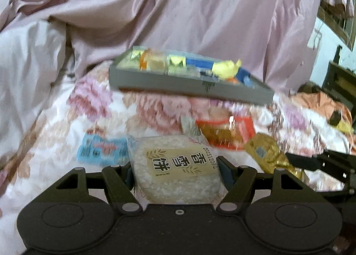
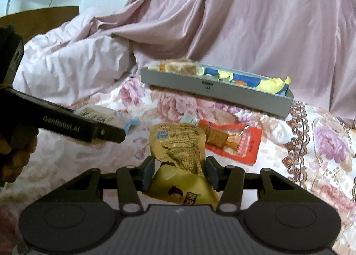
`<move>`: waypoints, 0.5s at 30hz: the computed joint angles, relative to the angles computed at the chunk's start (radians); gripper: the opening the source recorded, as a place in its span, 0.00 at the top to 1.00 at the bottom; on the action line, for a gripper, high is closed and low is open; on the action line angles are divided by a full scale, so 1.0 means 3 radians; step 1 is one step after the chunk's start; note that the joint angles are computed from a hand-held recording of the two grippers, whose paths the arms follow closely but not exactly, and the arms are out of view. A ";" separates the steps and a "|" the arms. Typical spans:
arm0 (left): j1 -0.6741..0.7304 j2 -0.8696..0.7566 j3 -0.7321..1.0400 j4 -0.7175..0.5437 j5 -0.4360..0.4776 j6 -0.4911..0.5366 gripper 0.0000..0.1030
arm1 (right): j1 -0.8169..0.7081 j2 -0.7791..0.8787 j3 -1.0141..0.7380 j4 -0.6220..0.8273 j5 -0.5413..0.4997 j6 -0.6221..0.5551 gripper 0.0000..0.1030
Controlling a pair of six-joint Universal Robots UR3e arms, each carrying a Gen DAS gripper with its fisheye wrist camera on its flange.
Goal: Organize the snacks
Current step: 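Carry the rice cake and gold packet over the grey tray with both tools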
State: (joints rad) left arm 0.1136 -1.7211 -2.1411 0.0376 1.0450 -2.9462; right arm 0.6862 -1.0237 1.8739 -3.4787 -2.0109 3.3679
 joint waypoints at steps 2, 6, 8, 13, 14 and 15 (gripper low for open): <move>-0.0104 -0.0097 0.0247 -0.0022 0.0064 -0.0108 0.30 | -0.0062 -0.0064 0.0041 -0.0027 0.0032 -0.0120 0.47; -0.0295 -0.0347 0.0834 -0.0143 0.0183 -0.0237 0.30 | -0.0256 -0.0215 0.0073 -0.0044 0.0149 -0.0293 0.47; -0.0382 -0.0500 0.1163 -0.0220 0.0256 -0.0295 0.30 | -0.0383 -0.0281 0.0044 -0.0034 0.0221 -0.0421 0.47; -0.0524 -0.0904 0.1960 -0.0448 0.0339 -0.0493 0.30 | -0.0757 -0.0500 -0.0109 0.0265 0.0552 -0.0640 0.47; -0.0551 -0.0993 0.2115 -0.0478 0.0364 -0.0522 0.30 | -0.0824 -0.0525 -0.0169 0.0358 0.0609 -0.0695 0.47; -0.0578 -0.1088 0.2286 -0.0530 0.0386 -0.0542 0.30 | -0.0890 -0.0540 -0.0246 0.0454 0.0664 -0.0756 0.47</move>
